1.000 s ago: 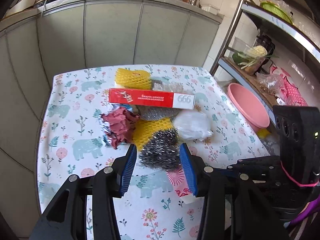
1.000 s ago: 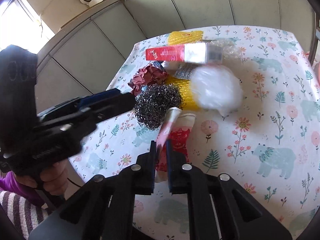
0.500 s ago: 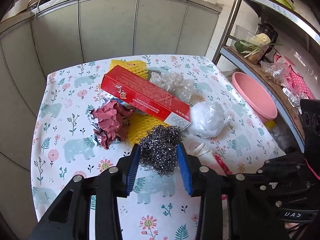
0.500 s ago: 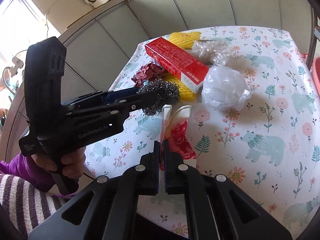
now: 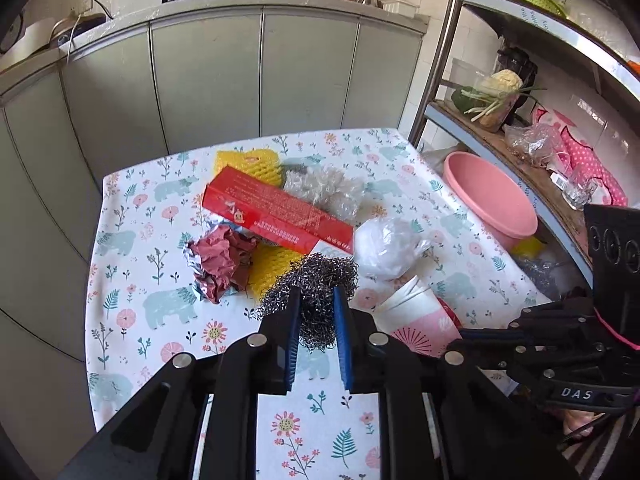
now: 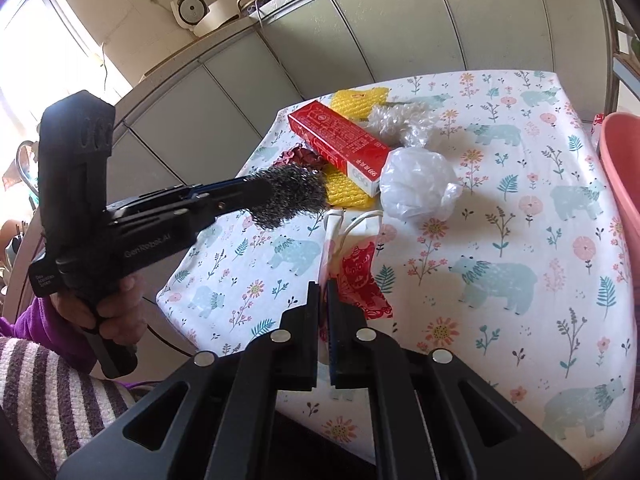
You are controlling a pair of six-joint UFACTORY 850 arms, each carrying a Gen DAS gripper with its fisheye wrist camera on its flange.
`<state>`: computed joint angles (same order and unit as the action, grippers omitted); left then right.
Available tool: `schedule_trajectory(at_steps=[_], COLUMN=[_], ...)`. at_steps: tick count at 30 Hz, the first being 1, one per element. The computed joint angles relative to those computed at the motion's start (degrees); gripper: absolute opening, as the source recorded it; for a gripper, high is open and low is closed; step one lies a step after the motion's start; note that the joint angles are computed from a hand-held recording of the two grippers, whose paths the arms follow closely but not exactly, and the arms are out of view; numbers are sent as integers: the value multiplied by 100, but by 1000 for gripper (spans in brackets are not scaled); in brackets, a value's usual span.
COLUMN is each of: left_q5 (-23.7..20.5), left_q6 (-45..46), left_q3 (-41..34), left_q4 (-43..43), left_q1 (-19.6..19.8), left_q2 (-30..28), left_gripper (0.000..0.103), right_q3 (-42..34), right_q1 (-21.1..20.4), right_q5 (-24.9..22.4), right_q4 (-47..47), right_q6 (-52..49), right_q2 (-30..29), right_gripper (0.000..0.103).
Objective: Collect trash
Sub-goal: 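Carry the steel wool and paper cup over the pink bucket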
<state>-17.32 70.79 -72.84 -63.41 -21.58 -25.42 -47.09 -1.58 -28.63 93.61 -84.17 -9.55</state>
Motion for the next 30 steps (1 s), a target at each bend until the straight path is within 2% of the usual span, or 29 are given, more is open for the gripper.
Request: schedule_trajectory(at_steps=[14,19,22,30], left_q5=[233,136,-83,-208], left_q6=[1873,2022,1976,2296], left_q3=[316,317,200,-185], left_q4=[-1786,-1982,-2017,-2224], left_q1=[-131,-127,-121,-345], left_q2=[474,532,503,370], left_gripper=[15,15,15,15], right_q3=[331,444,512,777], right_q1=[-15,-15,-25,-373], right_q5=[168,216,307,487], right_q4=[742,1266,1582,2845], right_q6=[-732,-1206,-1496,-2545], right_q2=[395,550,674,1043], right_gripper=[4,4,4,4])
